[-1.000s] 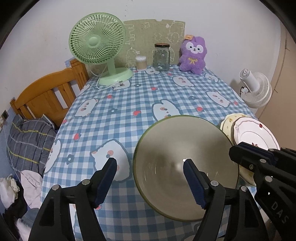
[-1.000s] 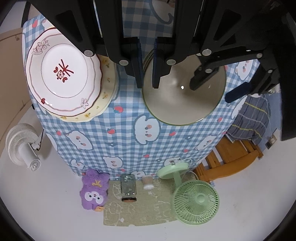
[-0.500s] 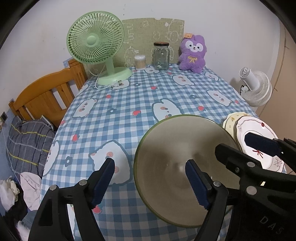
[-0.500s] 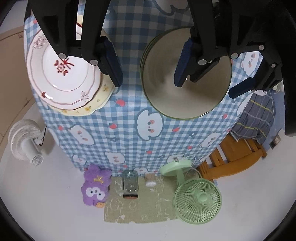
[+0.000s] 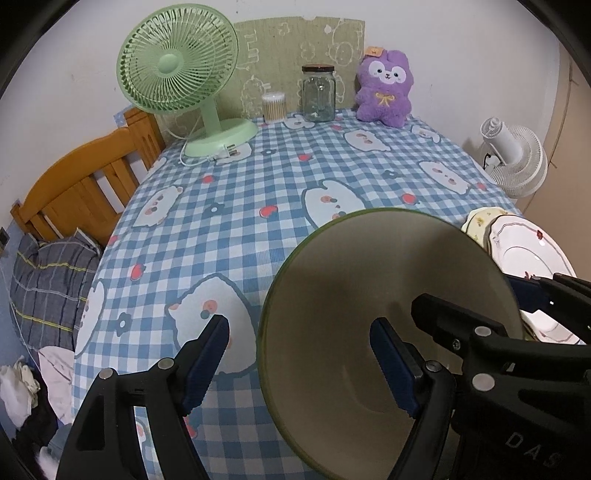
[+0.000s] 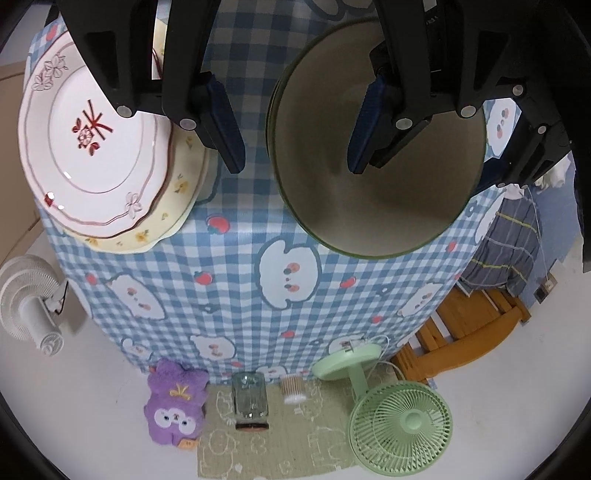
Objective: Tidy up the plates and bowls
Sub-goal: 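Lift the bowl stack and carry it toward the plate stack with both tools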
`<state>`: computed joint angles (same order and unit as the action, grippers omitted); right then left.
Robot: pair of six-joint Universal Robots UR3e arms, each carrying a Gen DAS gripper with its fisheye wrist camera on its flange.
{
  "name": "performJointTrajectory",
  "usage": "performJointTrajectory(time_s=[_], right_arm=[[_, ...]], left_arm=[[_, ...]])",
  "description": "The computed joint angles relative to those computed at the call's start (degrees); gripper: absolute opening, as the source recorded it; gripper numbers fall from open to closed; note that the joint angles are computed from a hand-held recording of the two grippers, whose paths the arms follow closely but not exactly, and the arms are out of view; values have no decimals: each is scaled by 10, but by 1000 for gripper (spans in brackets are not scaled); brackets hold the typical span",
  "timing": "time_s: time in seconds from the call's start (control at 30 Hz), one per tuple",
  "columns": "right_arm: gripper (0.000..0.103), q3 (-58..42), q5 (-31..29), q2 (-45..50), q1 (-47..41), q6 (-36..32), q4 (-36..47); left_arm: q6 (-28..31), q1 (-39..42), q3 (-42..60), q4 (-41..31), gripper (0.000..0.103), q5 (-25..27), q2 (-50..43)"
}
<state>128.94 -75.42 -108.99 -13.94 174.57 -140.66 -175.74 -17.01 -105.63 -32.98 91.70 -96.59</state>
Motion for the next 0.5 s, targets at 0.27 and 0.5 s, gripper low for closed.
performJointTrajectory(time_s=[0.27,0.5], right_arm=[[61,-8,35,34,-13,-3,6],[58,-10,40,68,-18,21,-16]], left_arm=[[5,17,-1,-2,81,-19,-12],[11,22,-5,9,82,-36,-15]])
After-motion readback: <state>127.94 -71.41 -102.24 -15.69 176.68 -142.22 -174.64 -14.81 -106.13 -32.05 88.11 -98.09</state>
